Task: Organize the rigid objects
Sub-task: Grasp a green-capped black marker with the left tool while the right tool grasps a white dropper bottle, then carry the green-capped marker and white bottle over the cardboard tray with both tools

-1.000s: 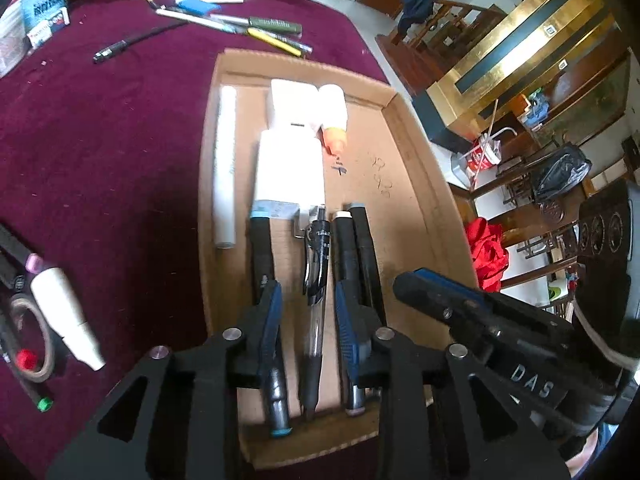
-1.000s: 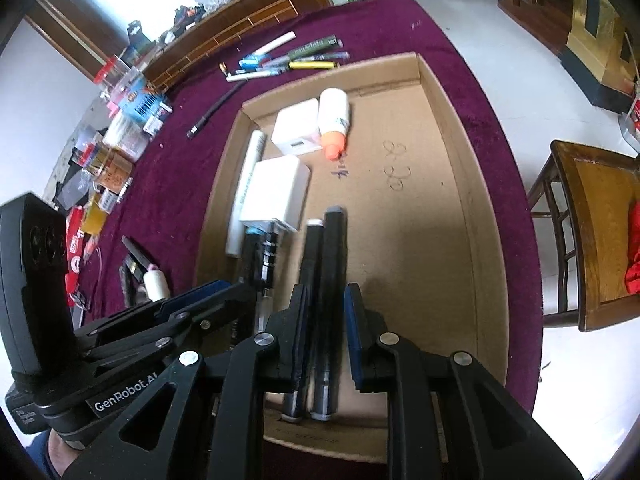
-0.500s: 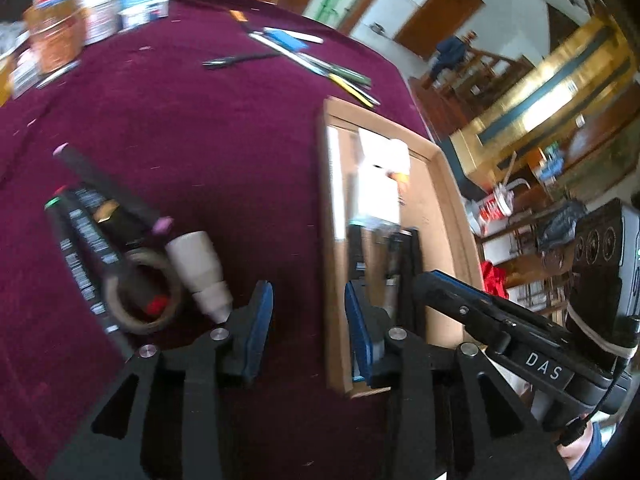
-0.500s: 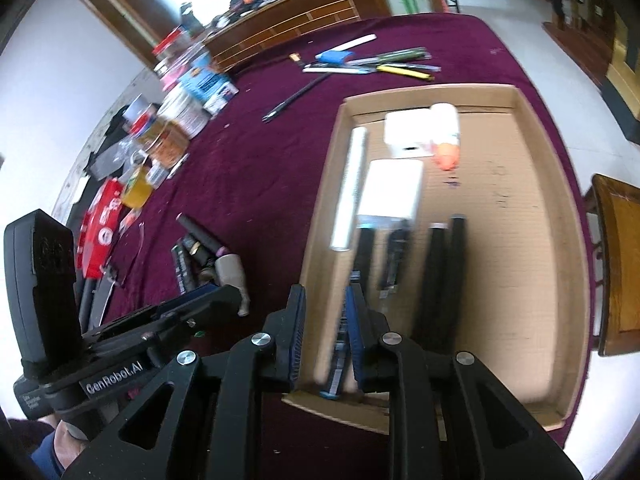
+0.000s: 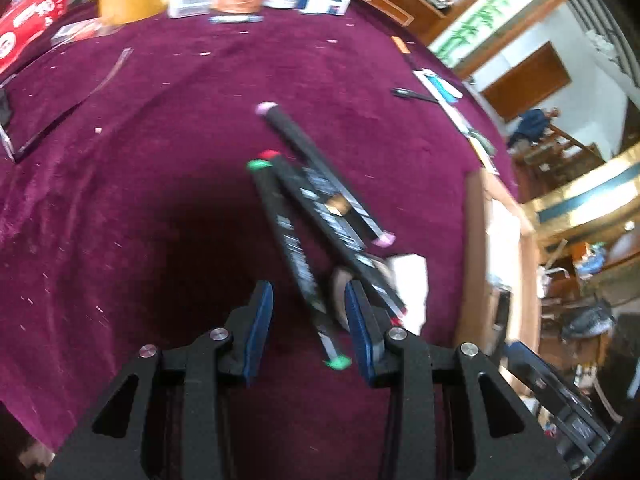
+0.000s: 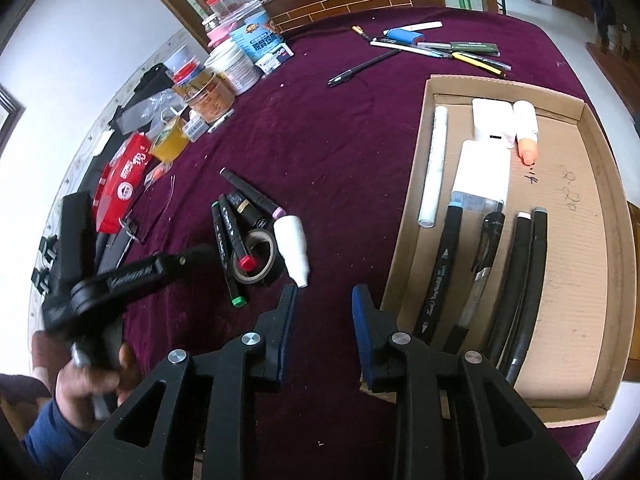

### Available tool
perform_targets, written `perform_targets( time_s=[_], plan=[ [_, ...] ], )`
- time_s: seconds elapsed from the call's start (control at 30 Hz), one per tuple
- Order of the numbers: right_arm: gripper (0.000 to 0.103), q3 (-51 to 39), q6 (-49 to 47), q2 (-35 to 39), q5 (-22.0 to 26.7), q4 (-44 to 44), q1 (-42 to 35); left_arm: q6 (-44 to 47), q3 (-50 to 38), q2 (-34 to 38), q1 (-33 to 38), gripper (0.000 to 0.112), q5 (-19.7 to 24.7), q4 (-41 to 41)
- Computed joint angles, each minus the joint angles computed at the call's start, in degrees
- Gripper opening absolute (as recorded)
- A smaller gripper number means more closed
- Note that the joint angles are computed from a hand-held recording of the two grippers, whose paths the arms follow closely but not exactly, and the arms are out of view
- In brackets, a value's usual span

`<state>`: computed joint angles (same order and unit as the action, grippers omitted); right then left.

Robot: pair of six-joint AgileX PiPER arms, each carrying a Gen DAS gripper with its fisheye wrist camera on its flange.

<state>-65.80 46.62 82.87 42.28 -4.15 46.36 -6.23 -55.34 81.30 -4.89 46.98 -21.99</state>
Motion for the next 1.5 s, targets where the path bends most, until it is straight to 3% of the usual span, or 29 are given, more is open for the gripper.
perform_targets(
  time_s=[0.2, 0.43, 0.67, 0.83, 1.1, 1.5],
  plan=[
    [0.025, 1.15, 1.57, -0.93, 0.47, -0.99, -0.11, -0.19, -2.65, 5.93, 0.5, 0.035, -1.87, 0.8],
    [0.025, -0.73, 1.25, 0.63, 1.06, -0.73, 0.34, -5.32, -7.34, 9.98, -4.42, 0.033, -3.58, 11.91],
    [0.025, -6.03, -1.99, 5.73, 1.01, 1.14, 0.71, -4.05, -1.63, 5.01, -5.33, 0.014, -4.92, 19.48],
    [0.024, -10.78, -5.52, 11.15, 1.49, 4.57, -0.59, 1.54, 3.31, 0.41, -2.8, 0.014, -6.11, 19.45],
    [0.024, -17.13, -10.64, 19.69, 2.83, 11.95, -3.61, 6.87, 4.71, -0.95, -1.81, 0.014, -6.69, 17.57],
    [0.023, -21.84, -8.77, 23.78, 6.26, 6.01, -2.18, 9.86, 6.03, -1.64, -1.88, 0.014, -8.51, 17.24]
  ],
)
